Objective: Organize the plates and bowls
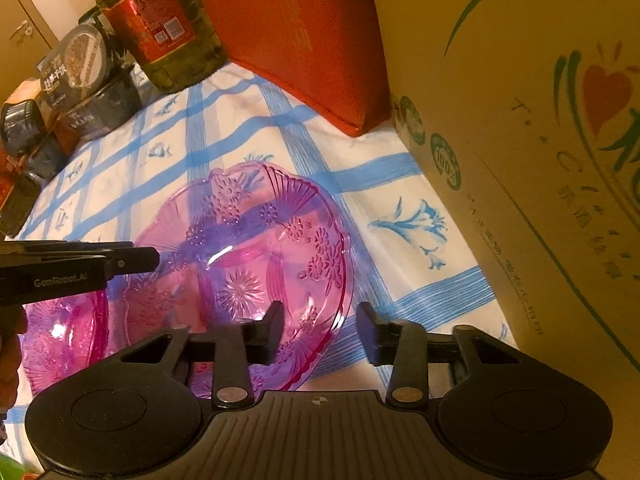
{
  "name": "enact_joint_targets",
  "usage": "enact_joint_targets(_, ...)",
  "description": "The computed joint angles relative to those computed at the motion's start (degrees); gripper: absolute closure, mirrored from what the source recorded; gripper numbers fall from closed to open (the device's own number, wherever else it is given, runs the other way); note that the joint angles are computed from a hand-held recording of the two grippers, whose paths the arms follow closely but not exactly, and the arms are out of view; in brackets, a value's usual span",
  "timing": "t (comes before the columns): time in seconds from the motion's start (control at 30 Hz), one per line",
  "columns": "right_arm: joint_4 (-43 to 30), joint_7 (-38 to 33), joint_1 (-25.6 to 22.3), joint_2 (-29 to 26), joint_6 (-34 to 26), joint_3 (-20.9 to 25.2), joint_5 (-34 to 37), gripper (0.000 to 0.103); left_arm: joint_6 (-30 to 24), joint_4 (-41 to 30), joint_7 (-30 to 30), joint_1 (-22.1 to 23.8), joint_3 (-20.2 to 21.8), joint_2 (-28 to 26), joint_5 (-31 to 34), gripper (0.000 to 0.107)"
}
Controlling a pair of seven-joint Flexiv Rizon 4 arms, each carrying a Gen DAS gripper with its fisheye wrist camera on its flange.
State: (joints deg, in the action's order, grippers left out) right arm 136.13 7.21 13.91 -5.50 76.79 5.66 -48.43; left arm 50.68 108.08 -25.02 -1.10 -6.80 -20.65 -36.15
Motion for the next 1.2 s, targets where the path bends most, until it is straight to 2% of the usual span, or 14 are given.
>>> enact_joint_targets(0.03,-0.02,0.24,0.05,-0.03,-0.28,-0.05,-0.29,0.071,0.68,0.25,0.54,-0.12,-0.03,0.07,0.15,0.087)
enact_joint_targets(0.1,0.30,1.63,-0.07,0.11,-0.19,-0.43,-1.88,0.083,1.49,0.49,0.75,-0.32,0.11,0.15,0.65,0.092)
enact_joint_targets(0.2,0.81,3.38,-0.60,0.35,0.31,-0.69,-3.67,0.090,1.43,-0.02,-0.14,-0.41,0.49,-0.10,1.95,0.098)
enact_joint_targets(0.3,1.17,3.87,-1.12,0.51,1.17,-0.56,-4.08,0.091,0.95,-0.36,-0.70,-0.28,0.55,-0.13,2.66,0.099)
enact_joint_targets(0.43,1.26,4.04,-1.30,0.63,1.20,-0.40,-4.53,0.091,3.61,0.63,-0.13,-0.73,0.17,0.02,3.01,0.098)
enact_joint_targets(0.57,1.21,4.37,-1.36,0.68,0.98,-0.31,-5.44,0.091,3.76,0.40,-0.51,-0.70,-0.03,-0.23,3.19,0.098)
enact_joint_targets(0.67,1.23,4.75,-1.45,0.66,1.11,-0.30,-5.82,0.091,4.14,0.15,-1.55,-0.99,0.24,-0.62,4.05,0.089)
enact_joint_targets(0.87,1.36,5.71,-1.61,0.92,1.00,-0.30,-6.55,0.091,2.59,0.16,-4.30,-1.09,0.49,-0.33,5.25,0.093)
enact_joint_targets(1.0,1.66,6.19,-1.92,2.34,0.03,0.21,-7.36,0.091,2.34,0.89,-3.52,-0.67,0.09,1.08,3.86,0.094)
enact_joint_targets(1.2,0.89,2.64,-1.74,5.37,-3.14,2.65,-3.71,0.091,-1.22,0.61,-3.96,0.00,1.09,3.46,2.29,0.094)
